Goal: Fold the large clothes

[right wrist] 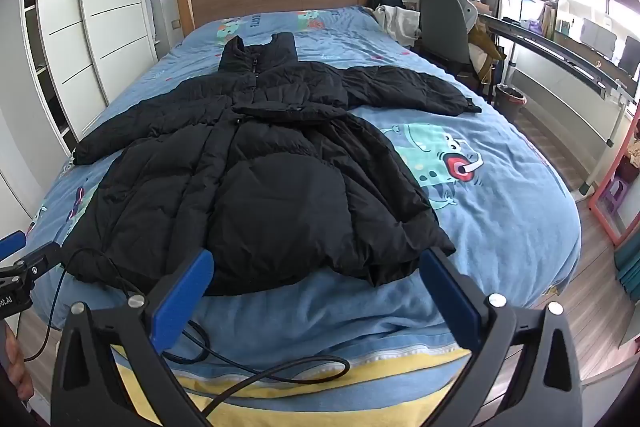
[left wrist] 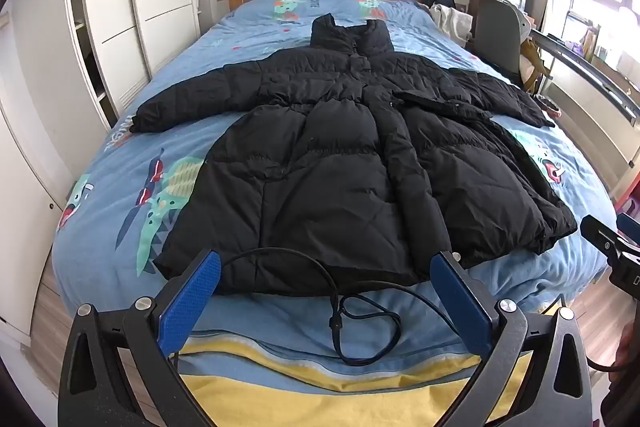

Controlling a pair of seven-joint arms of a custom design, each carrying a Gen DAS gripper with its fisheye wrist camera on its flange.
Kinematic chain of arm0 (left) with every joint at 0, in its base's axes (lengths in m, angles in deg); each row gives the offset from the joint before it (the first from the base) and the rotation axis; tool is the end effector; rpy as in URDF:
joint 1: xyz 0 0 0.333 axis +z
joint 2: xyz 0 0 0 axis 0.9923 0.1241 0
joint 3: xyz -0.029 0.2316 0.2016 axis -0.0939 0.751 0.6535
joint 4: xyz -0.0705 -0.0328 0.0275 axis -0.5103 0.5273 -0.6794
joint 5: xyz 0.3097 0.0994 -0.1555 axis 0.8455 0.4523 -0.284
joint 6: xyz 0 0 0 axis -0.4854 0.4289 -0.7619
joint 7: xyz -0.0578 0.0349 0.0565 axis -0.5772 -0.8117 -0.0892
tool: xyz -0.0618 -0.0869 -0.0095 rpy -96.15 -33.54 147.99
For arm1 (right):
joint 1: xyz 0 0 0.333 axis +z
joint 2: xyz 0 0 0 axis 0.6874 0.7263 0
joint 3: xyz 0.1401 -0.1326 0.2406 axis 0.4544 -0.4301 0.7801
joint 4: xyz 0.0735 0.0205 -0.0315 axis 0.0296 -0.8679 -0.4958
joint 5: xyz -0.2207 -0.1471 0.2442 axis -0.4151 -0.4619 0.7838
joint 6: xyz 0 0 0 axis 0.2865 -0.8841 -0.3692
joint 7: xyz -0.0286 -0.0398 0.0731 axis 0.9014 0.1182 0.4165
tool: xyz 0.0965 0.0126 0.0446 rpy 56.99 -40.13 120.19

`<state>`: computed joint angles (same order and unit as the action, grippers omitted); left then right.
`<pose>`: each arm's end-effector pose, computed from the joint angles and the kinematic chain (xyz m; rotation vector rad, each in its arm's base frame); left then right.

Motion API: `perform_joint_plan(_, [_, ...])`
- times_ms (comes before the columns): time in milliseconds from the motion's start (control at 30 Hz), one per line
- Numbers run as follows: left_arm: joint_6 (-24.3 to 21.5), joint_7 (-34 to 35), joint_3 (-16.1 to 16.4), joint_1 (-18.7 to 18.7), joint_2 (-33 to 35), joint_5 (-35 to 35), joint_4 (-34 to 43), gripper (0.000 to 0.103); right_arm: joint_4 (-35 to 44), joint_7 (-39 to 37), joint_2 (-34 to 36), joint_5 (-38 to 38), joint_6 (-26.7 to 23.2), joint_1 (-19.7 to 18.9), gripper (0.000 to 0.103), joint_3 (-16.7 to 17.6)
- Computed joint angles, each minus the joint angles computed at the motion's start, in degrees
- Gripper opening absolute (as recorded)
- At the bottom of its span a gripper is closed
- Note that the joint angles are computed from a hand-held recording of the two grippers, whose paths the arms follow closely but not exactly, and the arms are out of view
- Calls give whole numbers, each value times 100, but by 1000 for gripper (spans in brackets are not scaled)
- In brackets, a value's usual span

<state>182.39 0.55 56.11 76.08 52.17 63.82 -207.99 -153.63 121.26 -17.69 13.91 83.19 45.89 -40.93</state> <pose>0.5295 -0.1527 0.4313 -2.0777 1.3190 -0.5274 0.6507 0.1116 0.4480 -1.9681 1.3290 -0.5248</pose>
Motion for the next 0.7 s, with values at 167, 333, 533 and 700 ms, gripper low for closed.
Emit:
perform_joint_plan(167, [-17,-1,-1,1,-12,5,-3,102,21,7,16,-2,-17,-7,103,9])
perform_joint_plan(333, [-22,1,-9,-21,44,-21,49,102,67,66,55,-68,-38,35,103,-44])
perform_joint_plan(533, [-11,13,9,-31,41,-43,46,102,44,53,46,-82,-21,2,103,-10])
perform_joint_plan(700, [-29,-8,5,-34,42,-37,34,102,22,77,47,-107,16,23,103,-20])
